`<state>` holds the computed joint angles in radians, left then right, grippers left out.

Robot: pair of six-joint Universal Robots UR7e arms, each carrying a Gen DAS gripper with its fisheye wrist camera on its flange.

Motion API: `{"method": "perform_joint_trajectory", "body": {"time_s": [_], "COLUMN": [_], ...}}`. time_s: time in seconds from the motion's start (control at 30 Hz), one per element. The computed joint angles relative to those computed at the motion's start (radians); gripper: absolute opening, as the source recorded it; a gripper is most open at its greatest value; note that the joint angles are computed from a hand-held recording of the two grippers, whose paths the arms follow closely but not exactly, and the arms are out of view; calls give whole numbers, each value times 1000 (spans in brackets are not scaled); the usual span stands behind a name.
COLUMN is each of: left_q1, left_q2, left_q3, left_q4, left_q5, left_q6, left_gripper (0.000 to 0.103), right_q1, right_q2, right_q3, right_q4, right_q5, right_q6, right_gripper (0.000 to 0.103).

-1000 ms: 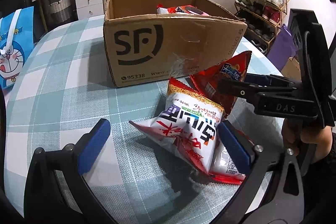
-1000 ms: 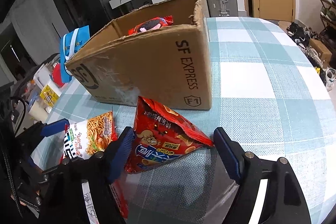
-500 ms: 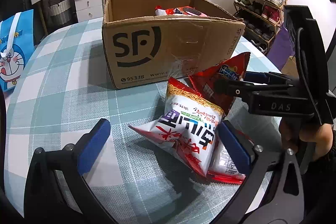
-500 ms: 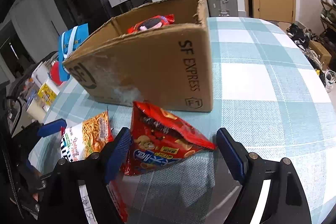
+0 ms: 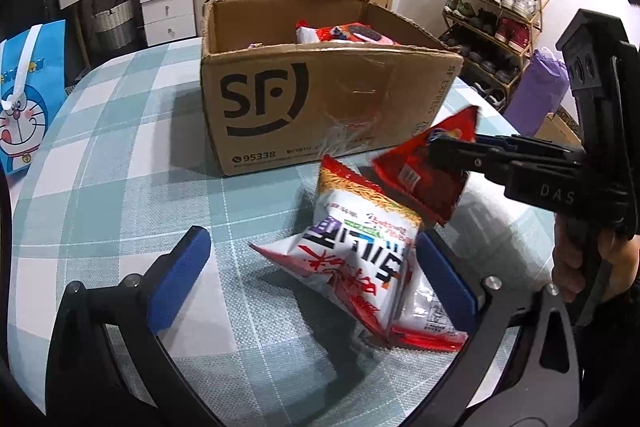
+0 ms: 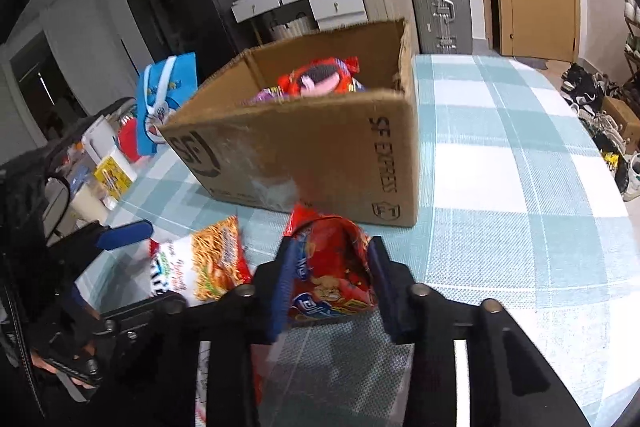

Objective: Organize snacks
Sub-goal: 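Grasp the red chip bag with the right gripper while the left grasps the white noodle bag, then carry both bags over the box and open both grippers to drop them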

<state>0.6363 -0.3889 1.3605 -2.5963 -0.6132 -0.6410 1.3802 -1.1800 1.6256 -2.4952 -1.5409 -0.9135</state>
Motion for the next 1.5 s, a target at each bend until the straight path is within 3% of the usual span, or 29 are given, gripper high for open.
{"method": "perform_joint_trajectory", "body": {"time_s": [0.4,0.47,0.53,0.63,0.73,1.07,1.5], "left_q1": [-4,-3,1,4,9,-14,-42], "left_q2": [30,35,37,32,22,-4,-40], "left_q3": [-28,-35,-43,-31,-16,32,75], "left_q4": [4,24,44,23,-12,-167,-223], "left_q5": [-2,1,-8,-12,-33,-18,45], "left_q6": [44,43,35,37,48,123,113], "left_gripper": [102,98,82,70,67,66,66], "right_q1": [0,-1,-2,-3,-2,-5,-8], "right_q2": [-39,-41,-39,-35,-32,-52,-91], "right_q3": [13,11,7,0,-2,14,30], "right_q4": [16,15,17,27,25,16,9], "right_q5": [42,43,38,36,33,70,139], "right_q6": [-31,-30,-27,-20,-21,-42,-52], "right_gripper": [28,28,28,28,28,28,28]}}
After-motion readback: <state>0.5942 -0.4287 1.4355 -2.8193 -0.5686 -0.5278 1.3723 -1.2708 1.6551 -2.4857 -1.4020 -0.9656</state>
